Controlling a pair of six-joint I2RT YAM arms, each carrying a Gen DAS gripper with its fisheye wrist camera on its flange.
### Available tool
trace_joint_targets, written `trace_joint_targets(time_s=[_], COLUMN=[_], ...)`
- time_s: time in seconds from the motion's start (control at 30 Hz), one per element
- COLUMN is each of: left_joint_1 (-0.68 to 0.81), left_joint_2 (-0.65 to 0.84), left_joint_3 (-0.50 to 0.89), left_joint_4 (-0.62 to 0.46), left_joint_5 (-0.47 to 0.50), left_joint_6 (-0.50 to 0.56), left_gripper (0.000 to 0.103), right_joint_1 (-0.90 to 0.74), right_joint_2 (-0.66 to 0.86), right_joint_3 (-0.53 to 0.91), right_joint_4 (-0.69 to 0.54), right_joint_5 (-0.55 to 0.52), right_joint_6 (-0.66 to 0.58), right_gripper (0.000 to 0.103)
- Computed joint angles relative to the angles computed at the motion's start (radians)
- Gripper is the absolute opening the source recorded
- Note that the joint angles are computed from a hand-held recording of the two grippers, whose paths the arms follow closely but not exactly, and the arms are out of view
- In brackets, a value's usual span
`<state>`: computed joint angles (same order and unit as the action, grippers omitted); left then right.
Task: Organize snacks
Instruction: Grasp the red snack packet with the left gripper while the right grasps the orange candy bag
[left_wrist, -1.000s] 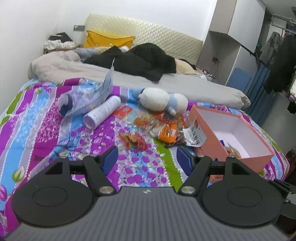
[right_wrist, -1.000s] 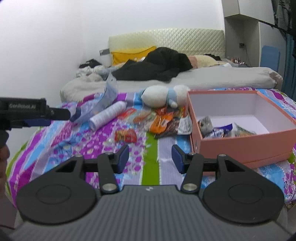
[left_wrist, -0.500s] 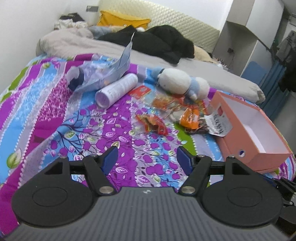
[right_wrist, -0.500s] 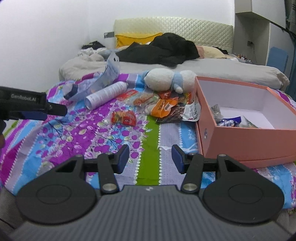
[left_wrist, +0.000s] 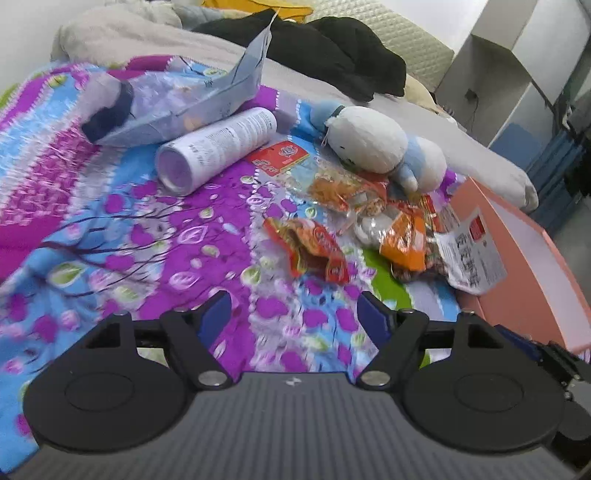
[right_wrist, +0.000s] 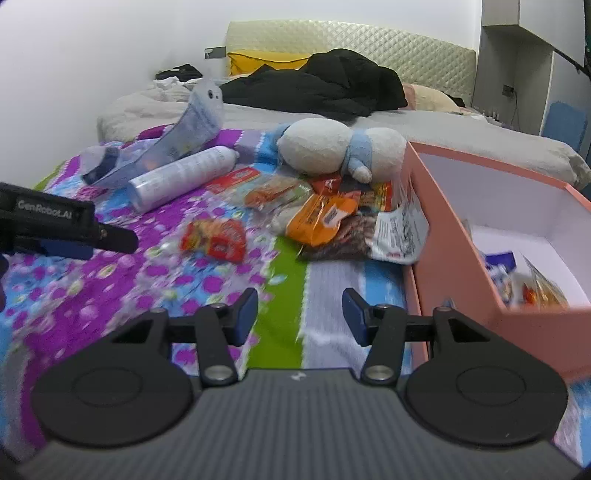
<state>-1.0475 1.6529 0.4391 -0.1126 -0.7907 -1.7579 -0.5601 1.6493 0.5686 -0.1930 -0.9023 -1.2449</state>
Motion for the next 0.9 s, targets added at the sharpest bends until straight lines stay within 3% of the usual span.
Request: trace_joint_targets(time_s=[0.2, 0.33, 0.4, 0.5, 0.67, 0.8, 0.9], left_joint_1=[0.25, 0.382, 0.436, 0.491, 0.558, 0.597, 0.609], left_joint_2=[0.129, 0.234, 0.275, 0.325, 0.382, 0.412, 0.436], left_joint_3=[-0.059, -0.035, -0.003, 0.03, 0.066, 0.116, 0.192], left_joint_4=[0.443, 0.6, 0.609, 0.634, 0.686, 0.676, 0.583], left_joint_5=[0.1, 0.188, 0.231, 0.267, 0.309, 0.341, 0.338], left_joint_6=[0.319, 0.472, 0.532, 0.628, 0.719, 0.786, 0.845], left_gripper=[0.08, 0.083, 0.085, 0.09, 0.096, 0.103, 0.103], right_joint_1=[0.188, 0.281, 0.318, 0.357, 0.423, 0.465, 0.479], right_joint_2=[0.106, 0.185, 0.219, 0.271, 0.355, 0.413, 0.436], right_joint_3=[-0.011, 0.024, 0.037, 0.055, 0.1, 0.146, 0.16], right_joint_4=[0.334, 0.445, 0.503, 0.585, 0.669, 0.677, 0.685], right_joint_5=[0.075, 0.126, 0.154, 0.174, 0.226, 0.261, 0.26], right_joint_6=[0.255, 0.336, 0.377, 0.42, 0.468, 0.437, 0.423], right_gripper=[0.053, 0.053, 0.054, 0.08, 0.082, 0.082, 0.084])
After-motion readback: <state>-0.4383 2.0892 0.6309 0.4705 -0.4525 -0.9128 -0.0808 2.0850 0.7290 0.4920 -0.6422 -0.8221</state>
